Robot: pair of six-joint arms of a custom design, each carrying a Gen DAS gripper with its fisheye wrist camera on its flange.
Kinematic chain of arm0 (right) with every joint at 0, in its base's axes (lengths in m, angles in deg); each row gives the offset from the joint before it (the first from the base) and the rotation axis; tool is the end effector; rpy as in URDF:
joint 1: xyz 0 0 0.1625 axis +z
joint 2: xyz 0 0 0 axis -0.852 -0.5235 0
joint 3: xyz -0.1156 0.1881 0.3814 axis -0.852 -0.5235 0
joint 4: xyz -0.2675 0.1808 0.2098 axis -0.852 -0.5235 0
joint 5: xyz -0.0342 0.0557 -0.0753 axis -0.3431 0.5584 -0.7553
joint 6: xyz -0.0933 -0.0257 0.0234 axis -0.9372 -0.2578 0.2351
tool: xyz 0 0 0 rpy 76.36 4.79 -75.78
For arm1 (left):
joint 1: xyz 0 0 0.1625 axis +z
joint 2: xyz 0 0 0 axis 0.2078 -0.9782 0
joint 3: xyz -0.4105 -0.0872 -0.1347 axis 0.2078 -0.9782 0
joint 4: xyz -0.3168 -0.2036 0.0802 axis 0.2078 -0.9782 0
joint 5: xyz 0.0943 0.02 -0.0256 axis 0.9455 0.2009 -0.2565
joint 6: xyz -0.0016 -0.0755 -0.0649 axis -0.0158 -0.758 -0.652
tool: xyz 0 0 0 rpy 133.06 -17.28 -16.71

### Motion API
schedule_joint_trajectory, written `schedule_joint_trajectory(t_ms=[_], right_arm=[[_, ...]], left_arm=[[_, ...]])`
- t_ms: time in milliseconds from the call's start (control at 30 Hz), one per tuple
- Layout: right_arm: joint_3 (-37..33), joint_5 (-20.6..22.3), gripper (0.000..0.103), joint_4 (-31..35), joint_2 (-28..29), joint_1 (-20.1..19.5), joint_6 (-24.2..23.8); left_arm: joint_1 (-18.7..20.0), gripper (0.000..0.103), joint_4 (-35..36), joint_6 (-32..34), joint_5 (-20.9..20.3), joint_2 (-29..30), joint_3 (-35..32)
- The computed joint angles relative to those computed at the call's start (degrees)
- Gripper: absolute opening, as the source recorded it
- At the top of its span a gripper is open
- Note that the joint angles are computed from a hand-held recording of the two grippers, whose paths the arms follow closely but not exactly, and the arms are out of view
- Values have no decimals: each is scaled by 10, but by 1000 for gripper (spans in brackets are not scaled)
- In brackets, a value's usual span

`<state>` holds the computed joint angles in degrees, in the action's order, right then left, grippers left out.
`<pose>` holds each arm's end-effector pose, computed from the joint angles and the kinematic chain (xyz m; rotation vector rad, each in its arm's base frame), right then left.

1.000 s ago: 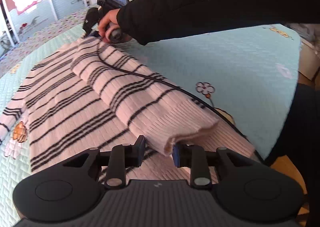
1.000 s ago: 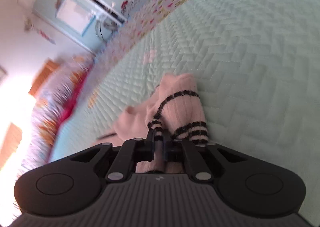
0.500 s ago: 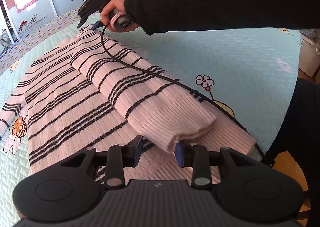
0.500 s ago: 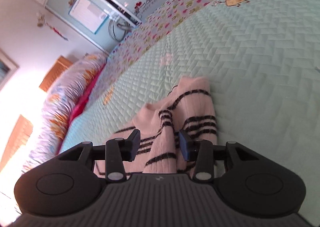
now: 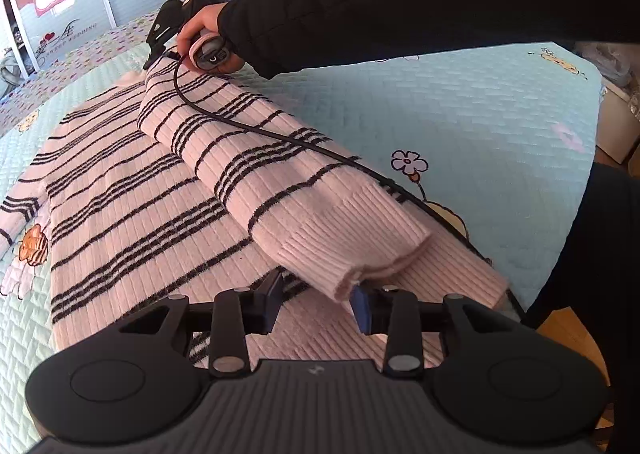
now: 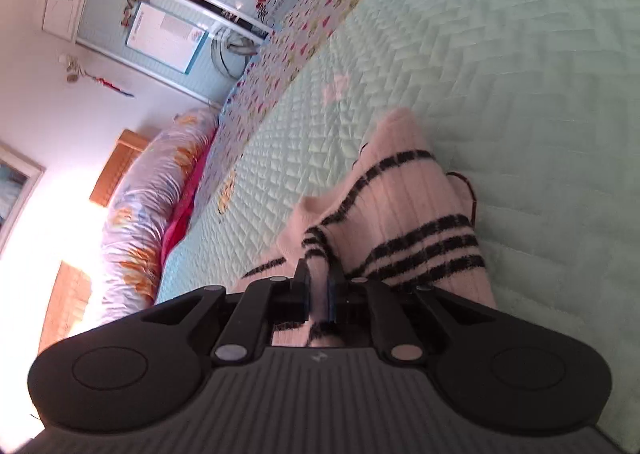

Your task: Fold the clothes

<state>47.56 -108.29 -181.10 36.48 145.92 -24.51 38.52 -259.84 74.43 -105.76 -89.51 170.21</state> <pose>0.1035 -0.7894 0.0748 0.2638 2.7743 -1.2347 -0.1123 -0.4162 0.1842 1.4084 2.2794 -0.3945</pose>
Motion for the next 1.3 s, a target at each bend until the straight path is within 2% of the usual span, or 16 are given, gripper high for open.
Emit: schedule_joint_trajectory(t_ms=[67, 133, 233, 333, 400, 433, 467, 567, 633, 700, 800, 867, 1000, 1100, 1200, 1300], right_arm=[[19, -15, 11, -16, -10, 2, -17], [46, -1, 15, -39, -23, 0, -23], [84, 16, 34, -68, -42, -4, -14], [103, 0, 58, -89, -48, 3, -56], [94, -48, 54, -62, -46, 13, -92], [97, -70, 41, -63, -47, 17, -98], [103, -82, 39, -73, -50, 20, -100], [175, -41, 39, -147, -82, 23, -110], [240, -16, 39, -156, -118, 29, -134], [308, -19, 39, -154, -155, 38, -151], [430, 17, 42, -194, -218, 39, -140], [506, 33, 55, -227, -254, 40, -132], [647, 25, 60, -304, -302, 41, -92], [723, 18, 60, -359, -285, 39, -47], [759, 26, 60, -447, -210, 32, -10], [758, -25, 56, -498, -145, 53, -1]], left_arm=[[0, 38, 1, 0, 0, -1, 1], [0, 38, 1, -2, 0, 0, 0], [0, 38, -4, 1, 2, 3, 1], [-2, 38, -2, 1, 5, 3, 2], [-4, 38, 0, -1, 10, 4, 2], [-5, 38, 3, -4, 12, 2, 2], [-6, 38, 6, -7, 12, -1, 3], [-8, 38, 11, -11, 15, -9, 8], [-11, 39, 13, -13, 19, -14, 14], [-17, 39, 15, -20, 27, -20, 22], [-27, 40, 24, -36, 32, -42, 38], [-34, 41, 34, -48, 32, -60, 47], [-38, 46, 37, -71, 18, -92, 52], [-34, 48, 13, -91, 4, -91, 43], [-54, 49, -6, -103, 31, -81, 50], [-81, 49, 12, -118, 59, -100, 64]])
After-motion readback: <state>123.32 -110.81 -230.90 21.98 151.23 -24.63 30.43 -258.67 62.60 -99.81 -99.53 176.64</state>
